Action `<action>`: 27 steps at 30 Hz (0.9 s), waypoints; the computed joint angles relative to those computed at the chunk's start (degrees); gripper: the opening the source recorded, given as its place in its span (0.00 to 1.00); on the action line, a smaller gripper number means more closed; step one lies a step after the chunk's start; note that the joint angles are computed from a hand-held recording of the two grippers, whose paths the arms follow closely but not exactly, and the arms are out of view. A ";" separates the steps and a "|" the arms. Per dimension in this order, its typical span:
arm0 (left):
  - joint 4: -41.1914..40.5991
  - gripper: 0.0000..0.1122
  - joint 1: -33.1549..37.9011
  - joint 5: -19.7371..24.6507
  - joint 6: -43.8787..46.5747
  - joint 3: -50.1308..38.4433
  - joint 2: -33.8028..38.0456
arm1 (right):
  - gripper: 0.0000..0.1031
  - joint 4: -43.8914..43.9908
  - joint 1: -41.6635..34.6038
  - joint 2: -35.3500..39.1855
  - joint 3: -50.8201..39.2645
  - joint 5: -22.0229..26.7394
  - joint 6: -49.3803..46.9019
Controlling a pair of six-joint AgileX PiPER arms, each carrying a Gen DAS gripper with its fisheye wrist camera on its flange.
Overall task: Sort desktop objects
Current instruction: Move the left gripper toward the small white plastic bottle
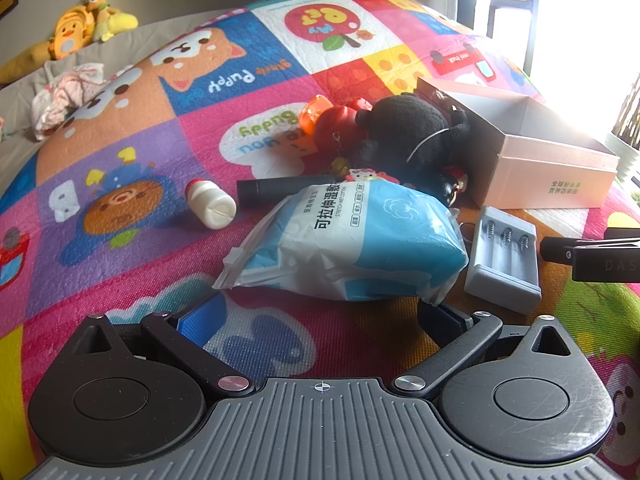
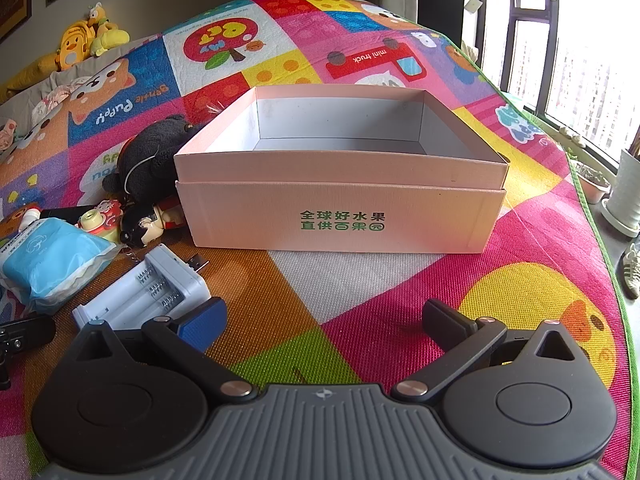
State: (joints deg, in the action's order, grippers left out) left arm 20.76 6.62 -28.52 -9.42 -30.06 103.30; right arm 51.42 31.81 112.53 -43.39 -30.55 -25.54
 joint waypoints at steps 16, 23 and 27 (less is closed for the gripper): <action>2.43 0.92 -0.06 2.41 -1.54 -0.37 -1.05 | 1.00 7.15 6.81 -8.18 9.29 2.19 -4.17; 15.90 0.92 1.89 6.65 -11.37 -3.54 -1.14 | 1.00 9.53 5.88 -8.96 8.32 5.09 -8.35; 24.00 0.92 2.53 5.52 -17.21 -4.90 -0.46 | 1.00 6.95 5.65 -8.91 8.87 4.70 -6.42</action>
